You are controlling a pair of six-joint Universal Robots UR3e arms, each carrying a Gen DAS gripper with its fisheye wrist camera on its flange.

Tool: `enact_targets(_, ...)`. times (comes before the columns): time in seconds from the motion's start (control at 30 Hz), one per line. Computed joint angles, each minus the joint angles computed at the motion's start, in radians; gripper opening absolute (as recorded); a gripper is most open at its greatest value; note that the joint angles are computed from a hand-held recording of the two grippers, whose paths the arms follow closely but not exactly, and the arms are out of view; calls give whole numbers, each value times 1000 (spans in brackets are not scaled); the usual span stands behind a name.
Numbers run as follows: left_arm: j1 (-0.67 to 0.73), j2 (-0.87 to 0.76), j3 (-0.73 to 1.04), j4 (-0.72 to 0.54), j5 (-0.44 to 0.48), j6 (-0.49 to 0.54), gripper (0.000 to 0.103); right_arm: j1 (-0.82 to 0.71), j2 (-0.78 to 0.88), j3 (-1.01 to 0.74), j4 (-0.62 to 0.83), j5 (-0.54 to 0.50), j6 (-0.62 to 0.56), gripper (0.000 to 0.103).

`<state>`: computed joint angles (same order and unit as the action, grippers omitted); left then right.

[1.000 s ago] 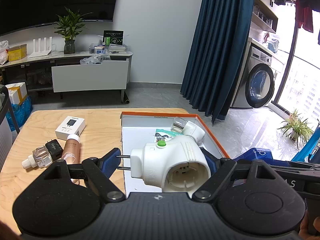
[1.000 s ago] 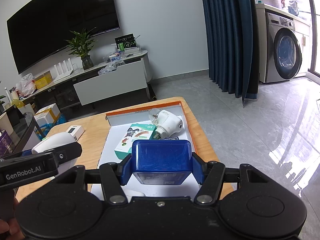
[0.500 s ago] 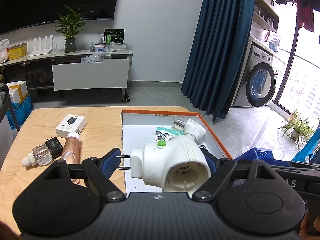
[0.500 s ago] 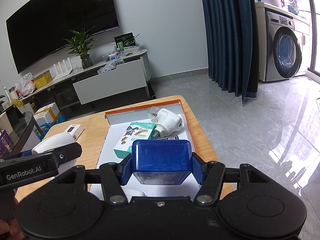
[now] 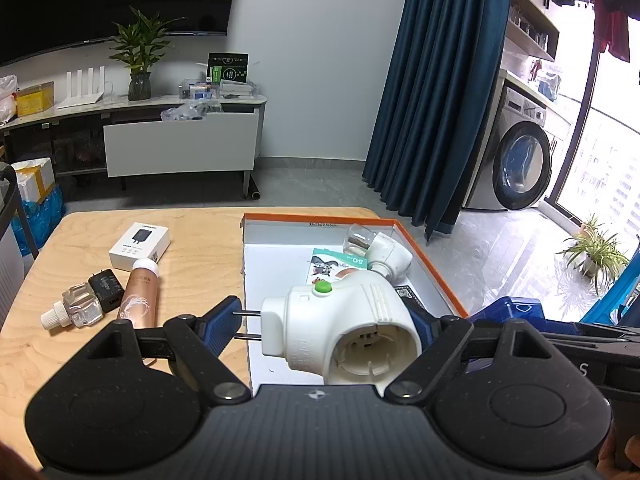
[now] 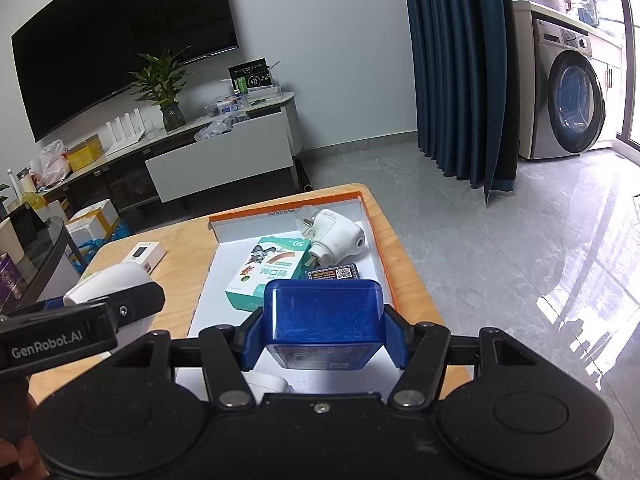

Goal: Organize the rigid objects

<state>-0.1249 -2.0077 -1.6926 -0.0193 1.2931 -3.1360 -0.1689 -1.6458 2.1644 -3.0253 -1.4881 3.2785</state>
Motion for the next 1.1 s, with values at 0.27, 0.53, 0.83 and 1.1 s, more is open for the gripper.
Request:
enact_targets(0.27, 2, -7, 3, -4, -4, 4, 85, 1, 10, -24, 31, -7, -8, 72)
enact_targets(0.53, 1, -14, 14, -18, -3, 6, 85, 16, 36, -70, 92, -25, -26, 72)
enact_targets(0.83, 2, -31, 30, -29, 0, 6, 85, 24, 92, -121, 121, -32, -38, 73)
enact_targets(1.1, 2, -52, 51, -50, 6, 10, 85, 13, 226, -237, 52, -17, -28, 81)
